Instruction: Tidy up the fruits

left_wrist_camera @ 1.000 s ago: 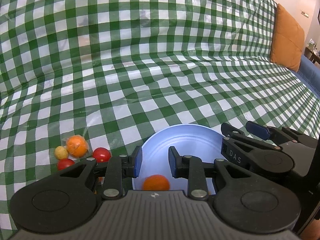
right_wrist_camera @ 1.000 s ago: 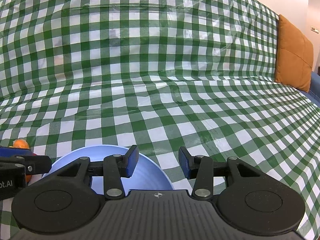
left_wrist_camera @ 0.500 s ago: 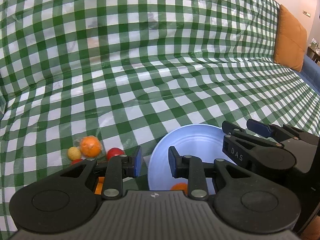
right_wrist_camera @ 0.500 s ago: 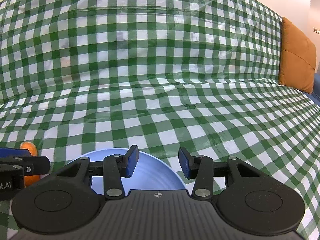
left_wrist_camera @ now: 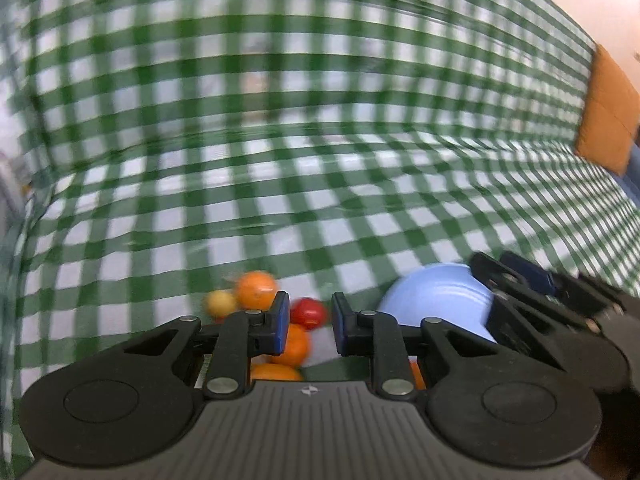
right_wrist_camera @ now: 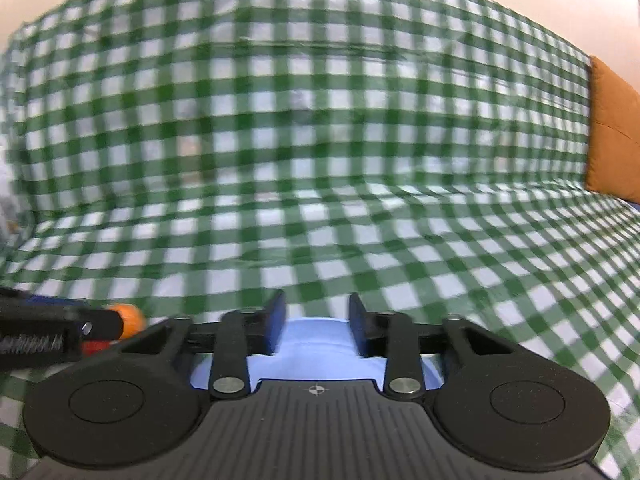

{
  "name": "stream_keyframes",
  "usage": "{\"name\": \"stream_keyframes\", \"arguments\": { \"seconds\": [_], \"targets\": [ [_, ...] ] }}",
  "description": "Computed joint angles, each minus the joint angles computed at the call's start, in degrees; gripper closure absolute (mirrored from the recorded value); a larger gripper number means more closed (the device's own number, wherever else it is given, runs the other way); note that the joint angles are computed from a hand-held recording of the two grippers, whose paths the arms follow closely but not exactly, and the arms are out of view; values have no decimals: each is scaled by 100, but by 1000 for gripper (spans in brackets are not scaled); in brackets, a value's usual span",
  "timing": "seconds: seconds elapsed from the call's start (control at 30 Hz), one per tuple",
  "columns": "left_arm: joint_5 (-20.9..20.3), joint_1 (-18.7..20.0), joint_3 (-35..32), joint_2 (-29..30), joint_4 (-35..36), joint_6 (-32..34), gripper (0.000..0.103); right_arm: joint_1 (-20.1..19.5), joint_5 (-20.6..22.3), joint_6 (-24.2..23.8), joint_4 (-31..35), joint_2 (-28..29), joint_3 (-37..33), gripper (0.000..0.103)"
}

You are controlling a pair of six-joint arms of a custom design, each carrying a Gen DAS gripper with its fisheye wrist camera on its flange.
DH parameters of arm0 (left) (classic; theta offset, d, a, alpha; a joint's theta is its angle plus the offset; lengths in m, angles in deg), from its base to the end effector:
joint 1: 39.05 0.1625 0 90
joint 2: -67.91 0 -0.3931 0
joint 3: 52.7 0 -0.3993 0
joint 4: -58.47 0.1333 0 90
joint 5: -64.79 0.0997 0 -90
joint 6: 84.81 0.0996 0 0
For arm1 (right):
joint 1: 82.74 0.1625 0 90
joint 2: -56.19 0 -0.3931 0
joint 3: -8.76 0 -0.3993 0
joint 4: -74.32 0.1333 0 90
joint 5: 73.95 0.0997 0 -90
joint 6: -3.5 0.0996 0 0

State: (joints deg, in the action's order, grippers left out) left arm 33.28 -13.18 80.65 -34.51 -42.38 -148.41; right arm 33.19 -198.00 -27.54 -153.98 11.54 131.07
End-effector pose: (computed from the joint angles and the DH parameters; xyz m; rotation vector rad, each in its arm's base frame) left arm -0.2051 -0.3420 0.2580 0.2311 2.2261 -0.9458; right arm 0.2822 -0.4030 0.0951 0.7093 -2.1407 1.2666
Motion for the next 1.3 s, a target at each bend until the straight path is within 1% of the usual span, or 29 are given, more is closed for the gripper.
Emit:
{"name": "stream_keyframes", "arguments": {
  "seconds": [0.03,0.1,0.17,0.23,0.27,0.3,0.33,0.4,0.43,0.47,0.5,0.53,0.57,0.63,0.77,0.83,0.93,0.97,1.0,1.03,1.07,1.1,1.23,1.3],
  "targets": [
    [-9,61,-51,-102,158,-127,79,2,170,12,11,-4,33,79],
    [-55,233,-172,-362,611,-582,78,4,549,26,82,-17,104,79],
    [-157,376,-228,-593,877,-908,78,-7,946,54,340,-56,175,79],
    [-307,560,-242,-787,894,-1032,78,-27,1278,134,645,-74,215,78],
    [-394,640,-234,-863,831,-1030,78,-54,1460,196,898,-106,237,78],
    [-537,751,-195,-962,612,-922,78,-63,1592,251,1172,-127,239,78],
    [-643,825,-161,-1031,439,-818,78,-43,1621,284,1351,-100,220,76],
    [-865,980,-91,-1111,50,-609,77,-5,1601,348,1742,-31,127,69],
    [-941,1043,-72,-1122,-93,-521,76,-8,1610,393,1939,-17,92,62],
    [-1049,1108,-34,-1132,-274,-419,76,-13,1609,456,2105,5,55,59],
    [-1131,1153,-4,-1105,-440,-330,74,-9,1583,509,2203,34,27,57],
    [-1204,1193,42,-1080,-596,-249,70,3,1550,549,2291,52,16,54],
    [-1272,1214,88,-1087,-679,-201,69,0,1531,575,2413,63,-8,51],
    [-1385,1322,115,-983,-916,-12,68,11,1491,616,2514,106,-21,49],
    [-1434,1492,113,-816,-999,-44,68,10,1384,705,2778,151,-103,49],
    [-1483,1543,139,-762,-1145,93,68,28,1298,726,2876,179,-151,49],
    [-1486,1577,107,-637,-1141,152,68,5,1235,724,2948,267,-227,49],
    [-1486,1588,92,-597,-1171,175,69,4,1237,725,2996,282,-252,50],
    [-1483,1600,77,-557,-1194,192,71,8,1226,701,3030,292,-267,50],
    [-1478,1581,79,-578,-1149,181,76,11,1218,672,3044,311,-286,53],
    [-1465,1583,47,-526,-1136,210,80,7,1248,658,3072,309,-287,60],
    [-1427,1554,22,-519,-1032,186,80,0,1301,659,3111,295,-277,62],
    [-1314,1481,-59,-530,-804,116,80,45,1235,607,2984,303,-260,62],
    [-1149,1382,-109,-532,-516,45,80,38,1274,628,2946,224,-219,62]
  ]
}}
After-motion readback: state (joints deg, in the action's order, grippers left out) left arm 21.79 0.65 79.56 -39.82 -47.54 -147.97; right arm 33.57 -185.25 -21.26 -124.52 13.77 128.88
